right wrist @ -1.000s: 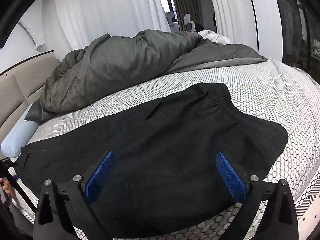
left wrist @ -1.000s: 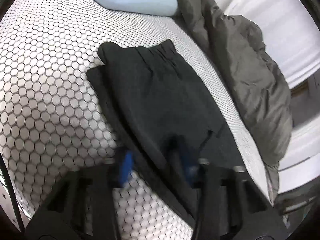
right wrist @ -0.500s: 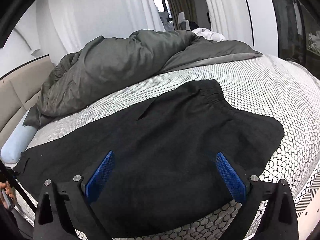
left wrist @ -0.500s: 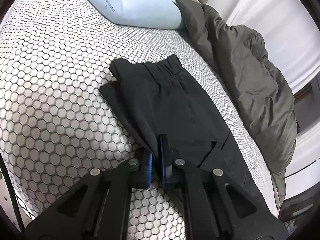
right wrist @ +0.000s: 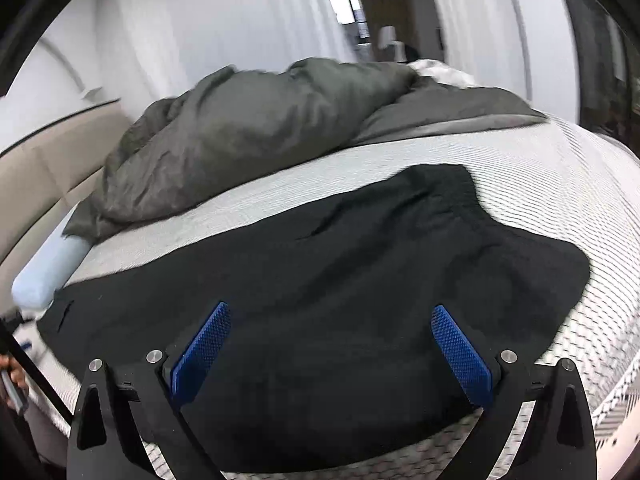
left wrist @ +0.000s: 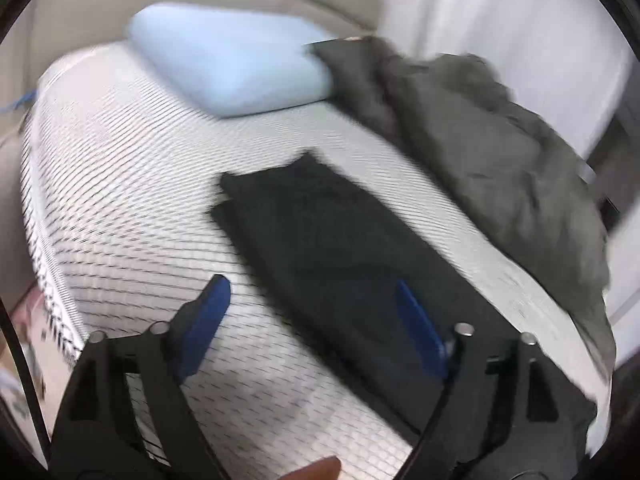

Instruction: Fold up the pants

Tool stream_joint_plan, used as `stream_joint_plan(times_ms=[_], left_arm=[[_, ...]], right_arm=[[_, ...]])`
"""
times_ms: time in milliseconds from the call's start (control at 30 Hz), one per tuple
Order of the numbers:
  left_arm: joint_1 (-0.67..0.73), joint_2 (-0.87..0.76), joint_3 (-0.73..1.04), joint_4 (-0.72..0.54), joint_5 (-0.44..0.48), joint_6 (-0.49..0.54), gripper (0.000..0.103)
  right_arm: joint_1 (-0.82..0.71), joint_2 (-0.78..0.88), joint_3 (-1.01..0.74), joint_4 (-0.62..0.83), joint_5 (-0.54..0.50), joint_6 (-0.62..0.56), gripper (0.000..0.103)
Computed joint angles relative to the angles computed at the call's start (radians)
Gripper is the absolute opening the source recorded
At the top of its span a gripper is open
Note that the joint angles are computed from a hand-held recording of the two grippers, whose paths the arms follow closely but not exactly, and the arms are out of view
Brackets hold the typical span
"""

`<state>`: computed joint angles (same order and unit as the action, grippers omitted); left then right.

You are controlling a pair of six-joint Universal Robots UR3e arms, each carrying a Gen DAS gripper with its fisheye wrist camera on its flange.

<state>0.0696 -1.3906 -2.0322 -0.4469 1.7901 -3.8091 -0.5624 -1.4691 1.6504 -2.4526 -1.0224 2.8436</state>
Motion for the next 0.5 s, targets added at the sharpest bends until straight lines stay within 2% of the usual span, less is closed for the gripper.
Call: stream_joint_plan(times_ms=[33,100,200,300,400,433,500], left_arm=[[-0.047,-0.035,0.036,0.018,0.02,0.026,0.088],[-0.149,-0.135,0.129,0.054,0.017,0.122,0.102],[-0.255,-0.305,0.325,-0.028,-0.062,0.222,0.102],[-0.315,-0.472,0.536,-0.188,-0.141,0.276,0.102],[-0.358,-0.596,0.69,-0.345,-0.123,0.28,0.102],[-0.362,-0.611,0.704,-0.363,-0.112,0.282,0.102],[-0.38,-0.634,0.716,-0.374,-0.07,0.304,0.102]], right_arm=[[0.021,0.0,-0.01,0.013,0.001,-0.01,0.102],[0.075,0.016,-0.054,0.059,-0.005,-0.017,0.102],[0.216,0.124,-0.24,0.213,-0.02,-0.014,0.102],[0.394,0.29,-0.479,0.297,-0.111,0.001,0.102],[0.528,0.453,-0.688,0.38,-0.204,-0.024,0.102],[0.556,0.503,-0.754,0.434,-0.227,-0.045,0.102],[0.576,0.536,-0.777,0.468,-0.288,-0.06,0.102]])
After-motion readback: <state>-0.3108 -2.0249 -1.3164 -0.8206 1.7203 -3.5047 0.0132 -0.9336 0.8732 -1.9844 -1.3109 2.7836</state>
